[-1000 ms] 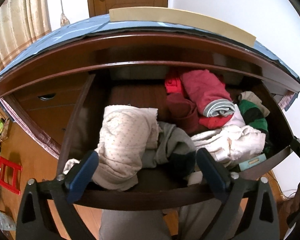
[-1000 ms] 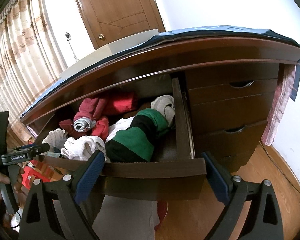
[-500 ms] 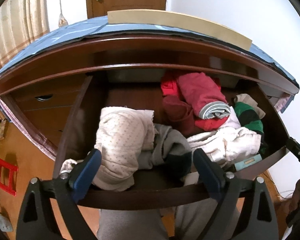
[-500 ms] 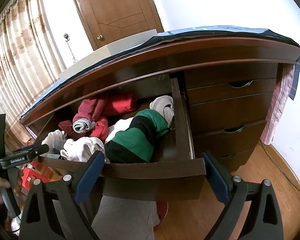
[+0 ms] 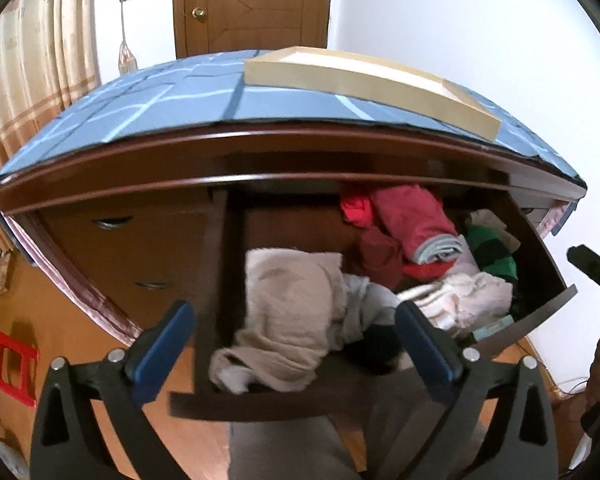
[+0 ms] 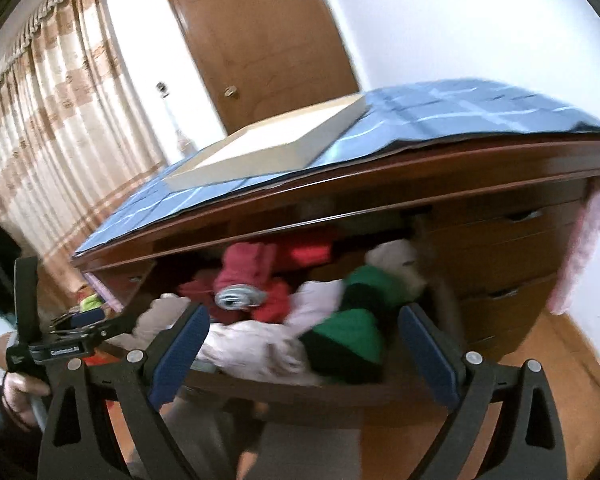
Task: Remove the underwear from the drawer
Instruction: 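Move both tools down into the open drawer over the clothes, then grasp the red garment with the right tool while the left tool grasps beige dotted underwear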
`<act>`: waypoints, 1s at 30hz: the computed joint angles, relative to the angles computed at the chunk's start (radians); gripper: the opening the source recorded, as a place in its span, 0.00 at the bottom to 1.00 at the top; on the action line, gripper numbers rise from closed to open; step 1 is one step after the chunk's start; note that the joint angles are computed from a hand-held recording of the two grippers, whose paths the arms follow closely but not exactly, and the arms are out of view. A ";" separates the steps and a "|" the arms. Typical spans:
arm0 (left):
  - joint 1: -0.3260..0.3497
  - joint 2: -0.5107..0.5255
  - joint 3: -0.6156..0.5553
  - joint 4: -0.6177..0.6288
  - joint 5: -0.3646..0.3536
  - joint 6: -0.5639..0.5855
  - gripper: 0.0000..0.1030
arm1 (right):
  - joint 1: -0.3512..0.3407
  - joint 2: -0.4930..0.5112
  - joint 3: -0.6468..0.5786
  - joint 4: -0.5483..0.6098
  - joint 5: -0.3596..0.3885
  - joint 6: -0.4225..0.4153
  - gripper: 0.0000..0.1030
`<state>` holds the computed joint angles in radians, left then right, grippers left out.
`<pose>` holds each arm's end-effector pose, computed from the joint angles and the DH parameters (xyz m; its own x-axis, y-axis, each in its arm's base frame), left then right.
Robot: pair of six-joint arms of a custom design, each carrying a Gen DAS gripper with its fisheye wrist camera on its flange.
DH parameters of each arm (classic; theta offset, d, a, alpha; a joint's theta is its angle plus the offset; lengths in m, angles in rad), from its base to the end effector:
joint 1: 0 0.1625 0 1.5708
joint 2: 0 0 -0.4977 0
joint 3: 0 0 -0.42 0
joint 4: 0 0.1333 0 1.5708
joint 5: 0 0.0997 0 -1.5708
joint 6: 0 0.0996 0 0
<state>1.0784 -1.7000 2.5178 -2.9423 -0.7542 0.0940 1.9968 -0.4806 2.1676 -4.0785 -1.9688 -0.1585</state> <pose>0.0189 -0.4002 0.3440 -0.7433 0.0564 -0.6665 0.4740 0.7475 -0.4653 0.3043 -0.4415 -0.0142 -0.9002 -0.2192 0.3764 -0.4292 0.5936 -0.6807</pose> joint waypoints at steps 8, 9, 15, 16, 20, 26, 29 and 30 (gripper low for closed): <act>0.057 0.080 -0.065 0.054 0.001 0.006 0.99 | 0.019 0.022 -0.125 0.247 -0.023 0.079 0.95; 0.061 0.089 -0.073 0.065 -0.007 0.002 0.99 | 0.019 0.024 -0.137 0.273 -0.014 0.085 0.95; 0.071 0.159 -0.118 0.111 0.024 -0.011 0.99 | 0.043 0.047 -0.237 0.417 -0.063 0.069 0.92; 0.067 0.170 -0.118 0.107 0.043 -0.006 0.99 | 0.045 0.052 -0.262 0.452 -0.075 0.069 0.89; 0.059 0.185 -0.123 0.127 0.074 -0.003 0.99 | 0.036 0.072 -0.351 0.611 -0.088 0.127 0.85; 0.066 0.198 -0.139 0.168 0.041 0.007 0.99 | 0.025 0.109 -0.467 0.777 -0.105 0.198 0.84; 0.076 0.216 -0.151 0.220 0.053 -0.024 0.93 | 0.031 0.124 -0.527 0.884 -0.138 0.209 0.83; 0.075 0.218 -0.148 0.207 0.060 -0.016 0.93 | 0.032 0.127 -0.543 0.927 -0.147 0.226 0.83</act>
